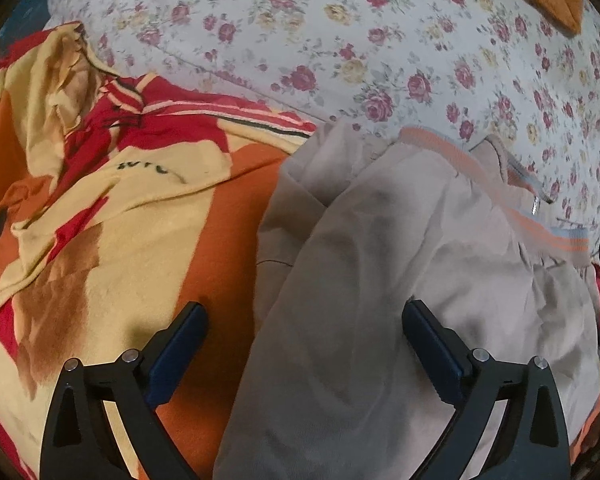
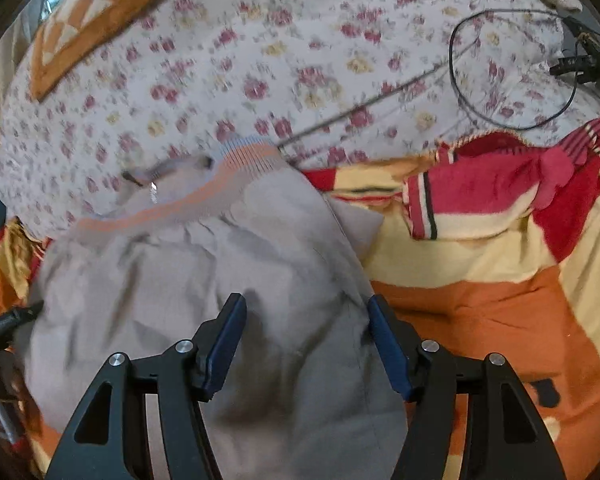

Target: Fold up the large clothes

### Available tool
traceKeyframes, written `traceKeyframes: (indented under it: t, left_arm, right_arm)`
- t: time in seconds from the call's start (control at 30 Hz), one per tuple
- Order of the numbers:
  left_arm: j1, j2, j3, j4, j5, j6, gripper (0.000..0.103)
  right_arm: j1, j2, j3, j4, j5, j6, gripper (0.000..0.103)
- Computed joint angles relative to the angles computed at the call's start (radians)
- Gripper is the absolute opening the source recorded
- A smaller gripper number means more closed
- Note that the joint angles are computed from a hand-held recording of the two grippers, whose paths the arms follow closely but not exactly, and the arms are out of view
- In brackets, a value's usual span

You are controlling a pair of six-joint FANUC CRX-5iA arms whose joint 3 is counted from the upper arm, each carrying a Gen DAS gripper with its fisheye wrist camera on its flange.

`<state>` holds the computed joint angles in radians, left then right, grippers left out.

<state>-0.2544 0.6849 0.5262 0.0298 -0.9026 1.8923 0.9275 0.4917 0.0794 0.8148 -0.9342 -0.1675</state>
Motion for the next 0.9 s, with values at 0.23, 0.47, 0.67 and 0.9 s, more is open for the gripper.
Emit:
traceKeyframes:
  t: [0.23,0.47,0.67,0.9]
  left_arm:
    - [0.019,0.001,-0.023,0.067,0.03,-0.047,0.096]
    - [0.045,-0.022,-0.074,0.16,0.05,-0.102,0.087]
    - [0.078,-0.059,-0.149,0.215,0.117,-0.092,0.09]
    - [0.055,-0.022,-0.107,0.233,0.088,-0.171,0.088]
  right_arm:
    - [0.0,-0.045,-0.08,0.194,0.052,-0.13,0.066]
    - [-0.005,-0.045,-0.094,0.243,0.212,-0.056,0.066]
    - [0.015,0.006,-0.019,0.143,0.194,0.086,0.066]
    - [0.004,-0.004,-0.04,0.14,0.212,0.053,0.066]
